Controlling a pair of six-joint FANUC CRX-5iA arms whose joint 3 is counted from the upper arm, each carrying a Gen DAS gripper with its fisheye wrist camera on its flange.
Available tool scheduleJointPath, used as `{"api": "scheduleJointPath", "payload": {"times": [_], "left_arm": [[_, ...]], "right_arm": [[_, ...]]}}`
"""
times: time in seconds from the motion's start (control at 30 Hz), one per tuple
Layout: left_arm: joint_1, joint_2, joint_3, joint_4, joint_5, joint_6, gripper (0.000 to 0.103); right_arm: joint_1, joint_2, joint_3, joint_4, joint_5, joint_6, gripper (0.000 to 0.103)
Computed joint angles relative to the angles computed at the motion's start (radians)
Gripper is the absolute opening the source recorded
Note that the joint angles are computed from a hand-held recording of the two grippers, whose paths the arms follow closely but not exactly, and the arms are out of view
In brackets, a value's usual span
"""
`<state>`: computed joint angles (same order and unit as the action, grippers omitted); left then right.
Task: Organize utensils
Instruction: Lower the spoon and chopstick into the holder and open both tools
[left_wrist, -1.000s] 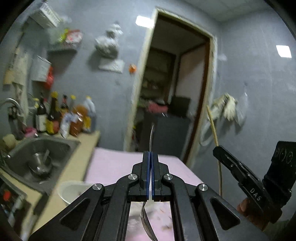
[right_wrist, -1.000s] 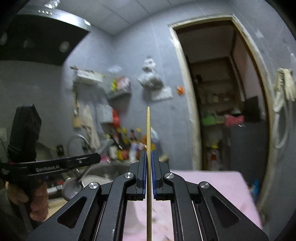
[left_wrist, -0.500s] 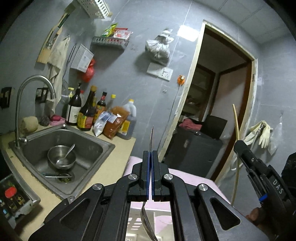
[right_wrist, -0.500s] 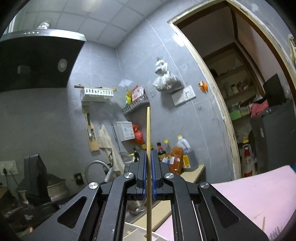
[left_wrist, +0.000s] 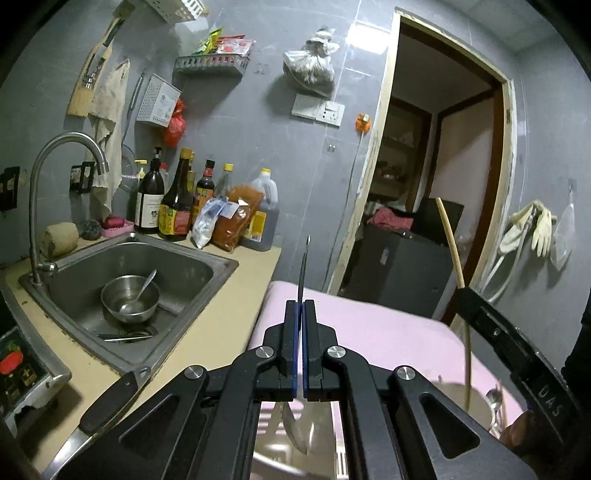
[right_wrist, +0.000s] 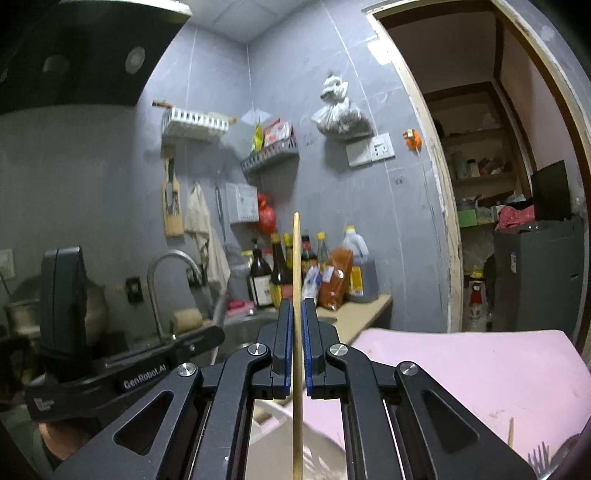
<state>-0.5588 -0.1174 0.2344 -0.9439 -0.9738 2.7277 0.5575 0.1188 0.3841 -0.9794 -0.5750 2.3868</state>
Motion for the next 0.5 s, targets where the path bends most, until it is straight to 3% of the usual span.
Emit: {"api": "scheduleJointPath", "payload": {"times": [0.23,0.5], "left_arm": [[0.008,0.001,0.002,0.091,-0.048,-0.061,0.000],[0.000,-0.026,-0.016,0.140,-0.057,-0.065,0.007]], "right_arm": [[0.022,-0.013,-0.023,0.167,-0.053,-0.108,0.003],[0.015,-0.028,-0.032,0.225,-0.130,-0.132,0.004]]}}
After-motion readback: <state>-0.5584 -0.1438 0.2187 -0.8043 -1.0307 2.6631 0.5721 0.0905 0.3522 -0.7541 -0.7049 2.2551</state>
